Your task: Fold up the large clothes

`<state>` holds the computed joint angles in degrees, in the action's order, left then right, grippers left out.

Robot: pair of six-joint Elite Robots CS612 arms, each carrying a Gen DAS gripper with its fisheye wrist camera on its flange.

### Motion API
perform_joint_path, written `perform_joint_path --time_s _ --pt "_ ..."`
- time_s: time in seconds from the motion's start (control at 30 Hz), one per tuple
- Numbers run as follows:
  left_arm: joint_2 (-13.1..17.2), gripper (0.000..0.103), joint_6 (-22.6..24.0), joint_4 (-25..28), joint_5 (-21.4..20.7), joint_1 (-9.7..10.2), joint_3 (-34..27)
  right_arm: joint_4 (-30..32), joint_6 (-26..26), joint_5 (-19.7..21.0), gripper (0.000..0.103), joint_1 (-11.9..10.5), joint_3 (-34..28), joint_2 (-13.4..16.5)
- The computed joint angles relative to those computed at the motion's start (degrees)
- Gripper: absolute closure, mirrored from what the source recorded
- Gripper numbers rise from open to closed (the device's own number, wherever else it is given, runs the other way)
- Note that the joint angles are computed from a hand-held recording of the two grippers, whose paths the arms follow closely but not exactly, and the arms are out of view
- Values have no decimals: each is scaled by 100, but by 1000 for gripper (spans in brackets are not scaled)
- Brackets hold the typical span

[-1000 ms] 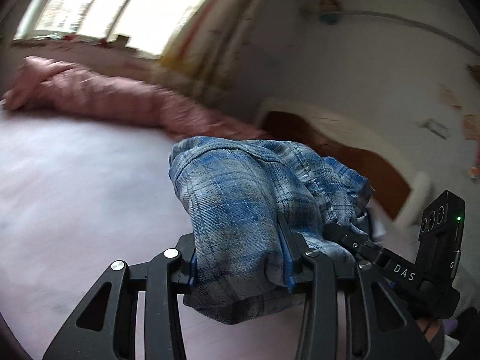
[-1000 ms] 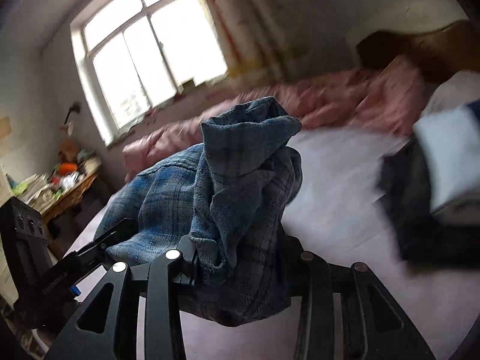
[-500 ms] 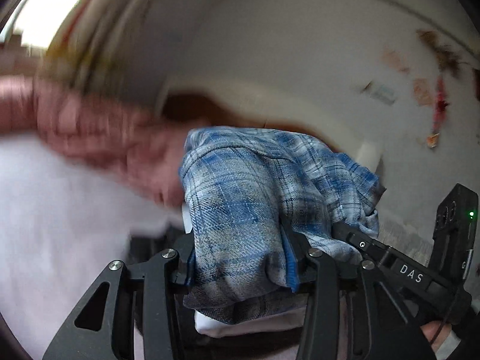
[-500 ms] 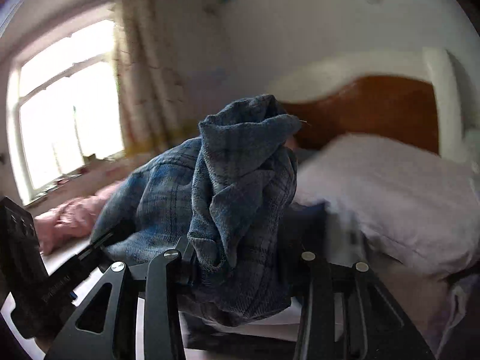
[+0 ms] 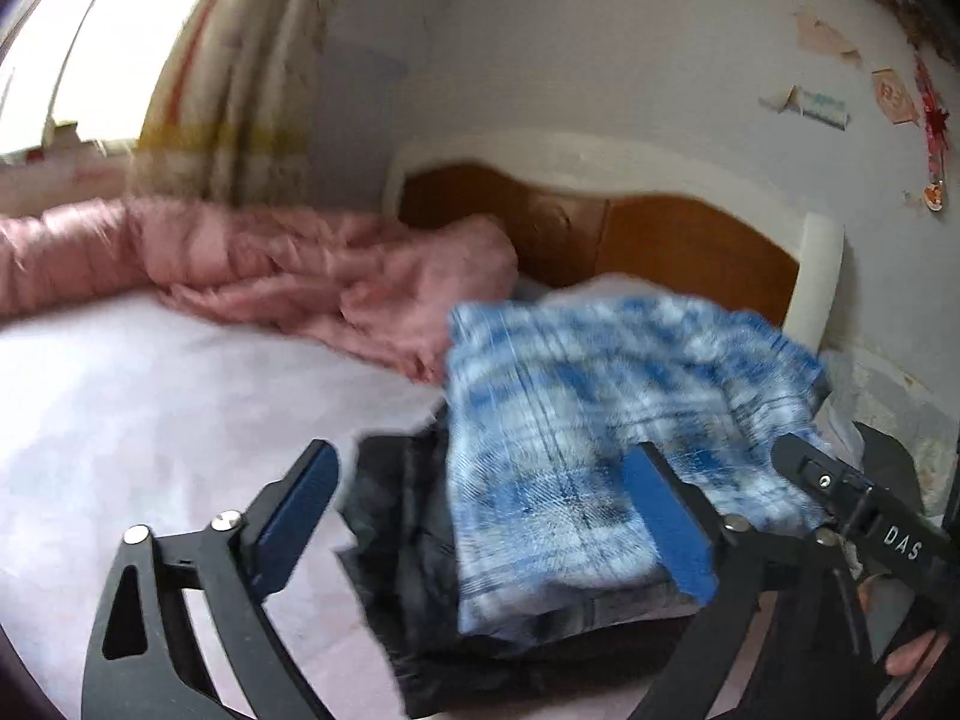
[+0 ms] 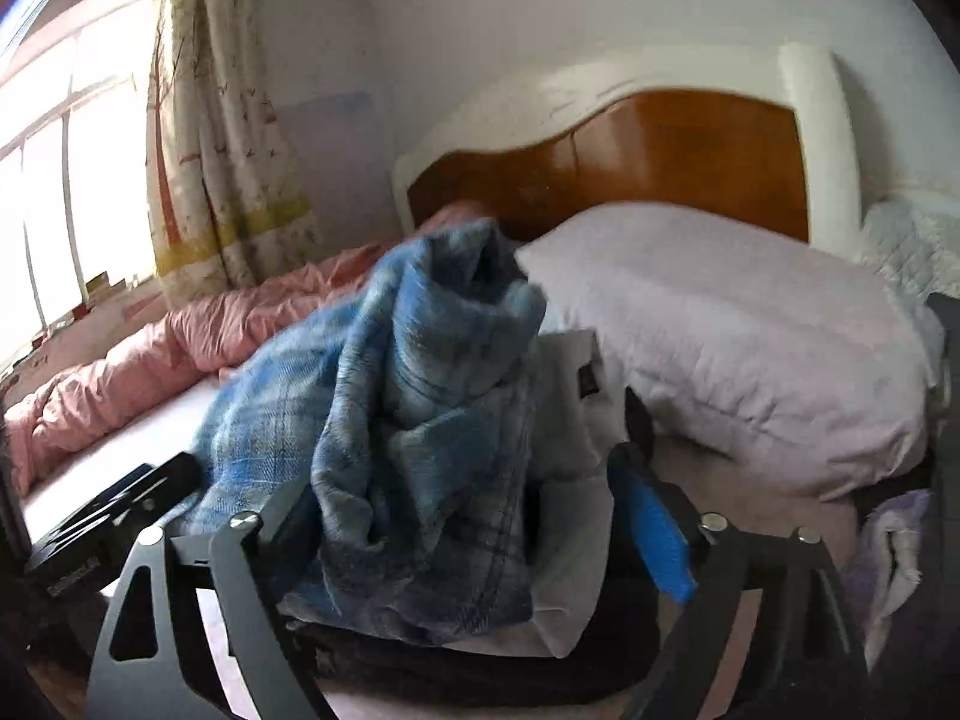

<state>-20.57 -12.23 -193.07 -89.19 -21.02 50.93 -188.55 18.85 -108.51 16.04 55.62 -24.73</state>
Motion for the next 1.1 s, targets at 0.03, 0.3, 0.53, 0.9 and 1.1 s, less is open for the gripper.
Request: perform_joint_path --time_s 0.03,0.3,0.53,0.9,1.1 --pt "-90 0 70 -314 156 -13 225 -167 -24 -42 9 32 87 -44" --pt "-677 0 864 -2122 996 -37 1777 -1011 -304 -101 0 304 418 -192" --pt "-941 0 848 -2666 1413 54 2798 -1262 -483 -16 0 569 483 -54" --pt "-772 0 487 -2673 1737 167 3028 -1353 -1010 -577 0 971 246 391" --pt "-718 0 345 -2650 1639 197 2968 -1450 -1456 -1009 0 1085 0 585"
